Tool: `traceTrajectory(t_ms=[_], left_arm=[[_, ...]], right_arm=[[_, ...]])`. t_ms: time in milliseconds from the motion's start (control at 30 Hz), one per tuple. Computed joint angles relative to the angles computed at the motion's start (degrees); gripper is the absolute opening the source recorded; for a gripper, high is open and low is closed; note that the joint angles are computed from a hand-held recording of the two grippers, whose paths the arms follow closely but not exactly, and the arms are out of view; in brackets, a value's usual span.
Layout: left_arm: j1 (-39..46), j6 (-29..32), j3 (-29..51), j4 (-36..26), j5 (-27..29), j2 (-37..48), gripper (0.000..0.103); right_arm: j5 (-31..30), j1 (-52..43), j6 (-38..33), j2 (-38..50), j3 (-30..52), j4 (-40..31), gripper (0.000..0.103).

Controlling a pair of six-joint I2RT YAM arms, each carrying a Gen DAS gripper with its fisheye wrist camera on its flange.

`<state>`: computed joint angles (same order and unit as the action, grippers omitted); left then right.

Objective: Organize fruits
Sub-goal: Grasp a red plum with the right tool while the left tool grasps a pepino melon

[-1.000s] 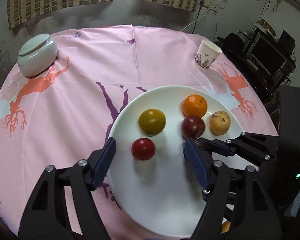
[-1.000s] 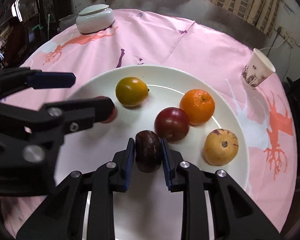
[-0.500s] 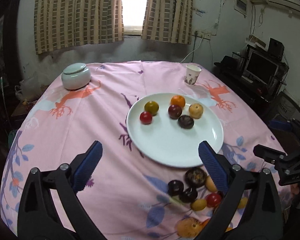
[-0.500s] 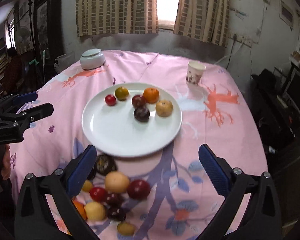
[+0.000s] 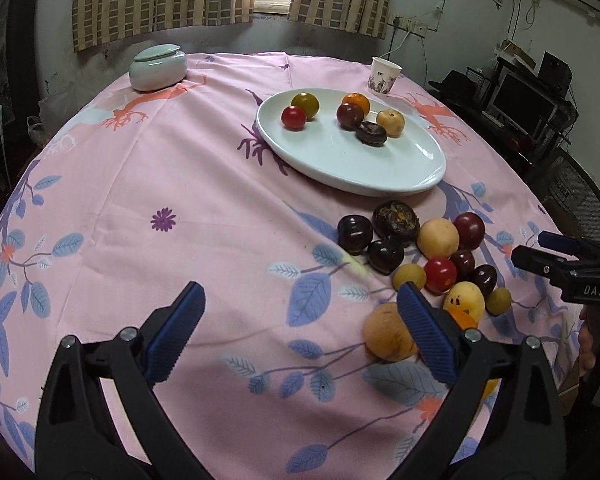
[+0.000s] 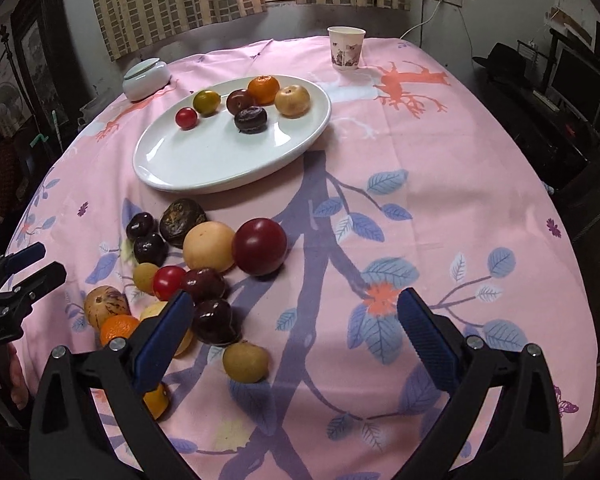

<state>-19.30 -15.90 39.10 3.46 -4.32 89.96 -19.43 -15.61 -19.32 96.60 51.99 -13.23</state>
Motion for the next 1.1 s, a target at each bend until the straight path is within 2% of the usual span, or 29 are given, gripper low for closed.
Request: traceTrajectory(t_ms=[133,367,433,467,633,700,800,900,1000,1100], left_arm=[[0.43,-0.47,-0.72,-0.22,0.16,-0.41,0.098],[-0.23,0.53,-0.74,-0.7,-0.56,-0.68,0.098],[-0.4,0.69,-0.64,-1.0,-0.93,-0.47,0.098],[-0.39,0.77,-0.74,-1.04,-0.98,-0.51,0.098],[-0.26,0.8,-1.77,-1.35,-0.88,-1.47,0.098],[-0.54,0.94,-2.2,-1.58,-0.59,-1.84,0.098],[-1.34,0.89,-2.0,-2.51,-0.54,-1.56,0.098],[-2.51,1.72,-1.06,-3.92,-0.62,-0.78,0.098],[-3.73,2.44,0.93,-5.39,-0.28,2.19,0.098],[-5.42,3.63,3.73,-6.98,0.29,6.45,0.098]], right_arm=[[1.8,0.92,0.75,2.22,-0.09,3.45,0.102],[3.62,3.08,0.15,6.41,3.05,4.78,0.102],[3.45,3.59,-0.45,7.72,4.4,4.54,0.093],[3.32,3.85,-0.89,8.53,5.26,4.01,0.079],[0.62,4.86,-2.22,13.3,10.42,-1.04,0.065],[-3.26,4.37,-2.52,14.77,12.66,-3.83,0.039],[-2.41,4.75,-1.97,13.99,13.1,-6.03,0.038],[-5.4,2.67,-1.91,10.72,11.06,-7.98,0.039],[-6.26,0.22,-3.09,5.51,6.76,-6.98,0.039],[-6.8,-2.52,-4.15,3.8,4.98,-7.64,0.039]])
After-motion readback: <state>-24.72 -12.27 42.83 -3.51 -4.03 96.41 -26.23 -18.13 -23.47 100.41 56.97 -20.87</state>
